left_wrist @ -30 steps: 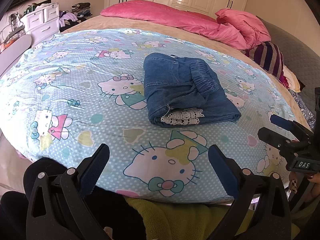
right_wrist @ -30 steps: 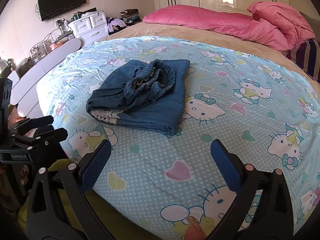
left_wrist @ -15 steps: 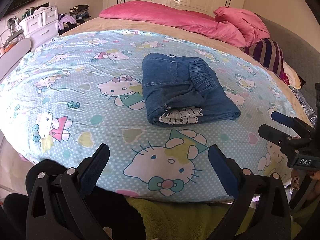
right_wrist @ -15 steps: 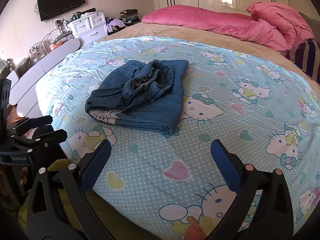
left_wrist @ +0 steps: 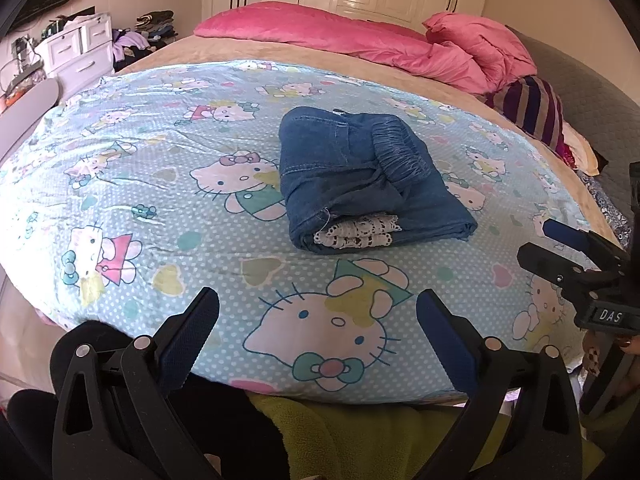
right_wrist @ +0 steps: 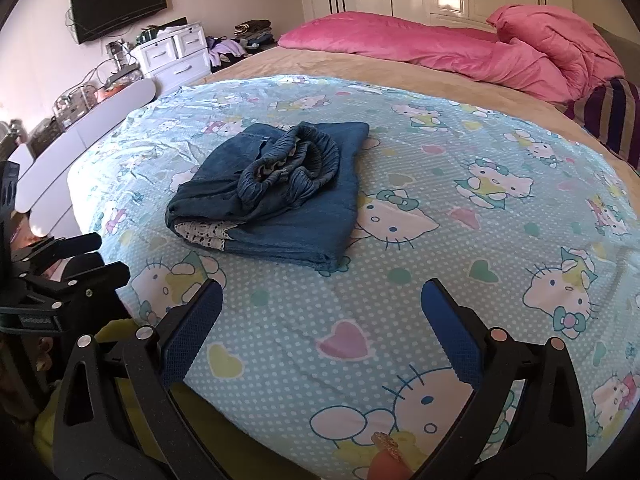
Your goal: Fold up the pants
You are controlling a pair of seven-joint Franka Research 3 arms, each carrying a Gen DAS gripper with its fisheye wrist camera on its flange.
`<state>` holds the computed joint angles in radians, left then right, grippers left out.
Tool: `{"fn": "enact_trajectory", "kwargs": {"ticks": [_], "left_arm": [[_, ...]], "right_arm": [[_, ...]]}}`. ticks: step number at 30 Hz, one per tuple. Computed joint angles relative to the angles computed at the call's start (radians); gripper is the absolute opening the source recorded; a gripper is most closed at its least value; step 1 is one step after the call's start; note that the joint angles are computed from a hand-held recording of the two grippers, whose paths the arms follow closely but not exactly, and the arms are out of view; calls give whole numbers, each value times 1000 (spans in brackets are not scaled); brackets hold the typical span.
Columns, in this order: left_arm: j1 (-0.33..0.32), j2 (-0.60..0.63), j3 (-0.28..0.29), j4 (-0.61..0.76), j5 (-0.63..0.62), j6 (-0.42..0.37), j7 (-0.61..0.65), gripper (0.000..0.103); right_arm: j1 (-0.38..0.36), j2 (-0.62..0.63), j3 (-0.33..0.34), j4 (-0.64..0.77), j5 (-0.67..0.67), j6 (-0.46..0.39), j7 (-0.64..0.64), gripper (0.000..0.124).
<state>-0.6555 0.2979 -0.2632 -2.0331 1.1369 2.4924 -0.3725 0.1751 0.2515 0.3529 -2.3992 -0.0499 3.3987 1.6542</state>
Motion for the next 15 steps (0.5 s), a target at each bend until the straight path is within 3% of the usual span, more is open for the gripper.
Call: {"fn": "enact_trajectory", "kwargs": {"ticks": [8,10,13,15], "left_arm": [[3,10,-4,11,-40,-18,47,99],[2,6,1,6,-39,-18,35,99],[16,-16,16,-31,19,53,-35,99],[30,-18,15,-37,1,42,-28,99]], "right_arm": [[28,4,-32,8,33,-4,-14,94],[54,6,-57,13,58,-6,-26,94],[104,17,-112,26,114,-9,-51,94],[136,23,-152,37,158,-18,-72,94]]}}
